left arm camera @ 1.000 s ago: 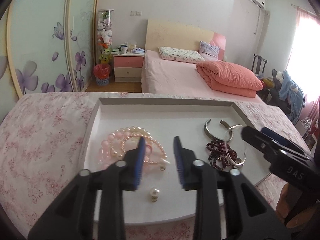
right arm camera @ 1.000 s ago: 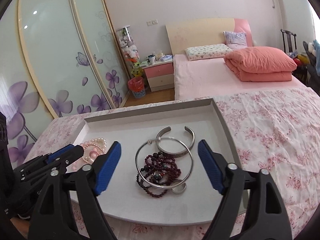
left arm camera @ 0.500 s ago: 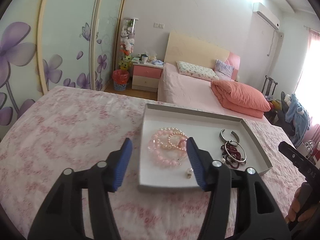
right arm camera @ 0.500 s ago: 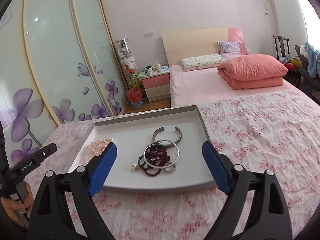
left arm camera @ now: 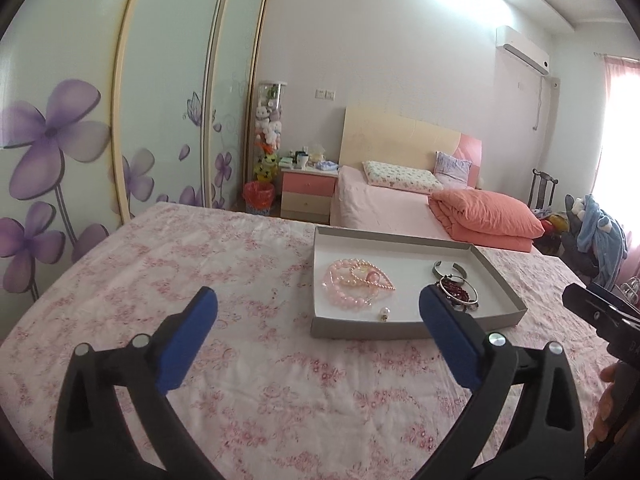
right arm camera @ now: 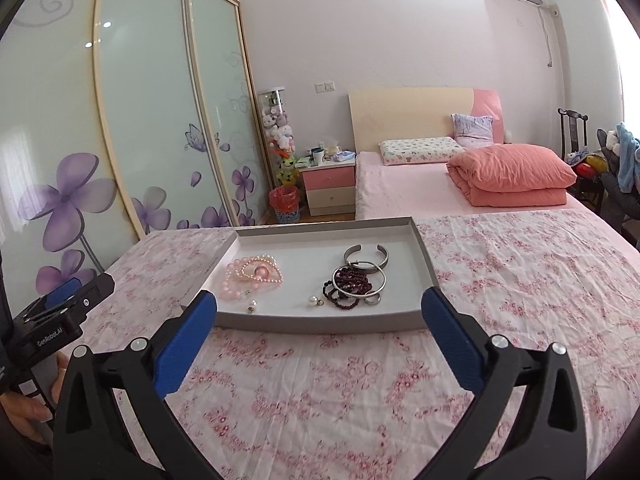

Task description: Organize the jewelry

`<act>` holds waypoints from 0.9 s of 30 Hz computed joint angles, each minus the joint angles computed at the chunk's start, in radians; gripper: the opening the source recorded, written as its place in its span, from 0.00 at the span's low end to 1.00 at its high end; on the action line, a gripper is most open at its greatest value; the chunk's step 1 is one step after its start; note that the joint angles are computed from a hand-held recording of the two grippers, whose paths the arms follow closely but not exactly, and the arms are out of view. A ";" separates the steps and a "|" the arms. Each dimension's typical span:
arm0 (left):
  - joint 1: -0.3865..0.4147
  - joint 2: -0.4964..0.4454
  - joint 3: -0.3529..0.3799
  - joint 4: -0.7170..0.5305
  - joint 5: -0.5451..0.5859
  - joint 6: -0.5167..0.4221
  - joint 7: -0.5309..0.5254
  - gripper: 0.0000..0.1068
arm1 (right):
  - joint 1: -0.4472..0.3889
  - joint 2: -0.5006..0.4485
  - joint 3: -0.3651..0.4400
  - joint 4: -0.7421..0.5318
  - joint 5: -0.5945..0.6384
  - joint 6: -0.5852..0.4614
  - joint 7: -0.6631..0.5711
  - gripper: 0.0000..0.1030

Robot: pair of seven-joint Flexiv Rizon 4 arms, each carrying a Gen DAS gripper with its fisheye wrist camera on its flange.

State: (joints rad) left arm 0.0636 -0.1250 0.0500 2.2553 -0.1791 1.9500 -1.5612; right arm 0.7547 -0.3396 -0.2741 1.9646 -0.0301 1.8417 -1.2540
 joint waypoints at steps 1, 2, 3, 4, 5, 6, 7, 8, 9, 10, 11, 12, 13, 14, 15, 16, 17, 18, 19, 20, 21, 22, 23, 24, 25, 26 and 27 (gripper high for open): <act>0.004 0.006 -0.003 0.008 0.010 0.012 -0.007 0.92 | 0.022 0.006 -0.021 0.011 0.003 -0.001 -0.005 0.98; 0.000 0.010 0.000 0.017 0.012 0.027 -0.008 0.92 | 0.057 0.012 -0.056 0.024 0.008 -0.002 -0.013 0.98; -0.026 0.013 0.015 0.031 -0.014 0.054 0.013 0.92 | 0.098 0.017 -0.096 0.039 0.017 0.005 -0.023 0.98; -0.040 0.015 0.022 0.041 -0.031 0.072 0.029 0.92 | 0.147 0.019 -0.146 0.055 0.031 0.021 -0.040 0.98; -0.050 0.018 0.025 0.053 -0.041 0.092 0.041 0.92 | 0.193 0.020 -0.190 0.069 0.052 0.035 -0.062 0.98; -0.054 0.022 0.025 0.064 -0.044 0.110 0.050 0.92 | 0.230 0.020 -0.224 0.077 0.076 0.042 -0.083 0.98; -0.063 0.025 0.026 0.073 -0.058 0.121 0.065 0.92 | 0.277 0.020 -0.268 0.089 0.105 0.054 -0.107 0.98; -0.075 0.027 0.027 0.083 -0.079 0.134 0.084 0.92 | 0.298 0.021 -0.283 0.096 0.126 0.060 -0.123 0.98; -0.081 0.029 0.025 0.093 -0.090 0.145 0.095 0.92 | 0.297 0.025 -0.274 0.101 0.142 0.067 -0.135 0.98; -0.081 0.034 0.022 0.102 -0.088 0.150 0.096 0.92 | 0.291 0.028 -0.262 0.103 0.155 0.069 -0.145 0.98; -0.073 0.037 0.019 0.108 -0.071 0.152 0.088 0.92 | 0.285 0.031 -0.249 0.106 0.168 0.073 -0.154 0.98; -0.073 0.041 0.017 0.115 -0.065 0.155 0.090 0.92 | 0.284 0.033 -0.241 0.110 0.182 0.078 -0.168 0.98; -0.075 0.041 0.015 0.120 -0.067 0.159 0.094 0.92 | 0.287 0.035 -0.240 0.112 0.196 0.079 -0.182 0.98; -0.075 0.044 0.013 0.125 -0.064 0.161 0.095 0.92 | 0.293 0.035 -0.242 0.113 0.212 0.080 -0.197 0.98; -0.072 0.047 0.011 0.129 -0.053 0.160 0.089 0.92 | 0.303 0.035 -0.246 0.117 0.230 0.082 -0.211 0.98; -0.068 0.050 0.010 0.133 -0.042 0.159 0.080 0.92 | 0.300 0.036 -0.236 0.119 0.243 0.083 -0.220 0.98; -0.064 0.053 0.009 0.136 -0.029 0.157 0.072 0.92 | 0.276 0.038 -0.206 0.119 0.246 0.086 -0.223 0.98; -0.060 0.055 0.008 0.138 -0.016 0.155 0.065 0.92 | 0.249 0.039 -0.173 0.120 0.248 0.091 -0.226 0.98; -0.057 0.056 0.008 0.139 -0.007 0.155 0.061 0.92 | 0.245 0.040 -0.165 0.121 0.259 0.092 -0.234 0.98; -0.056 0.057 0.008 0.142 0.000 0.157 0.059 0.92 | 0.245 0.039 -0.161 0.123 0.271 0.098 -0.243 0.98; -0.057 0.057 0.009 0.145 0.001 0.161 0.060 0.92 | 0.245 0.038 -0.158 0.127 0.283 0.107 -0.254 0.98; -0.055 0.057 0.009 0.147 0.007 0.162 0.057 0.92 | 0.242 0.037 -0.151 0.128 0.293 0.111 -0.265 0.98; -0.047 0.058 0.008 0.147 0.028 0.158 0.041 0.92 | 0.232 0.036 -0.137 0.129 0.300 0.116 -0.275 0.98; -0.042 0.058 0.009 0.149 0.040 0.158 0.032 0.92 | 0.219 0.036 -0.121 0.130 0.307 0.117 -0.282 0.98; -0.038 0.057 0.009 0.148 0.051 0.155 0.023 0.92 | 0.210 0.036 -0.110 0.127 0.315 0.115 -0.288 0.98; -0.031 0.057 0.008 0.147 0.070 0.152 0.010 0.92 | 0.199 0.036 -0.098 0.126 0.319 0.114 -0.290 0.98; -0.030 0.055 0.008 0.147 0.076 0.153 0.008 0.92 | 0.191 0.036 -0.090 0.125 0.325 0.113 -0.292 0.98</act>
State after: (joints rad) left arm 0.0339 -0.0695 0.0579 2.4025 -0.1030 2.1032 -1.5528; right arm 0.9460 -0.3035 -0.3644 2.0892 0.2947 1.9546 -1.5456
